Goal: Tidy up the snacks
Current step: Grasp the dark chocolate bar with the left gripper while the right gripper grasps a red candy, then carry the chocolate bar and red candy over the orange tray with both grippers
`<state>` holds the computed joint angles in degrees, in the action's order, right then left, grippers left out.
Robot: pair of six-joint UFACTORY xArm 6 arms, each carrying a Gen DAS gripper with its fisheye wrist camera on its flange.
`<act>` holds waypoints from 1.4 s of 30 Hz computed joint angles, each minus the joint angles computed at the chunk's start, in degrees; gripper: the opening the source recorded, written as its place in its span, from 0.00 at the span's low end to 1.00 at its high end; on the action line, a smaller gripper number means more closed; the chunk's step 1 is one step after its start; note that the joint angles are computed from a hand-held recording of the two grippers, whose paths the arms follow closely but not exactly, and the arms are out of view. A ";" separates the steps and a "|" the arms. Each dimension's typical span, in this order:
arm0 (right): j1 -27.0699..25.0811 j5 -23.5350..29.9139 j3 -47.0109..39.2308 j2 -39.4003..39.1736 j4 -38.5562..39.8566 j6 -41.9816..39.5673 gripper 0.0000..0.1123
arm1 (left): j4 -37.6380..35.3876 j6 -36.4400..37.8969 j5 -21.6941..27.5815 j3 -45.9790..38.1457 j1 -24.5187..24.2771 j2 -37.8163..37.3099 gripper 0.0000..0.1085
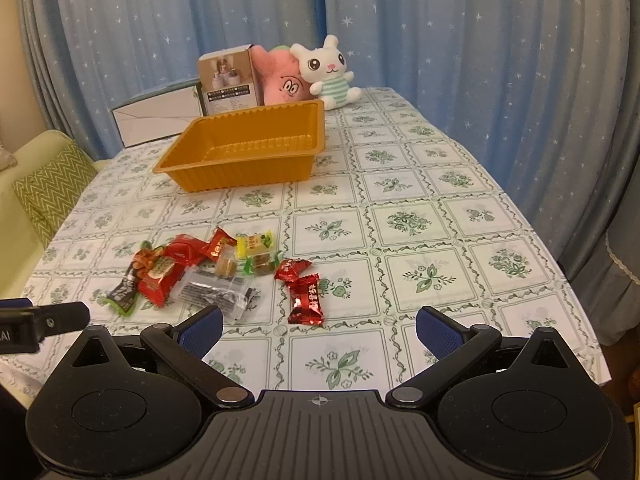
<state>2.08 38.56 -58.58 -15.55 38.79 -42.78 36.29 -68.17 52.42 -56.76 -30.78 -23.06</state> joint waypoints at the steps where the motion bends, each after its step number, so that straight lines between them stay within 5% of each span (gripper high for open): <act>1: 0.17 -0.37 -0.30 0.71 0.06 0.08 0.91 | -0.19 1.06 -0.80 0.33 0.96 0.07 0.95; 9: 2.43 -2.38 -3.45 7.50 -0.97 1.34 0.72 | -2.08 11.87 -6.99 1.36 8.91 2.98 0.89; 14: 3.78 -3.62 -5.88 12.49 -2.77 1.75 0.46 | -5.23 16.67 -11.08 1.45 12.91 6.05 0.86; 21: 5.32 -4.28 -9.21 17.49 -3.59 0.74 0.36 | -7.42 19.72 -15.41 1.01 16.09 9.50 0.83; 24: 6.06 -5.36 -9.39 18.35 -5.08 0.51 0.24 | -8.37 21.26 -16.44 0.73 16.76 10.32 0.80; 34: 6.91 -9.19 -7.49 17.50 -4.39 -1.21 0.22 | -9.91 25.79 -21.14 0.56 18.61 12.61 0.65; 42: 7.60 -9.50 -7.97 17.61 -4.18 -0.30 0.22 | -15.54 33.45 -21.90 -0.78 18.81 15.64 0.29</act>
<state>9.68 29.06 -66.55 2.07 34.61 -43.07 20.75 -34.71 30.52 -57.53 -11.98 -7.42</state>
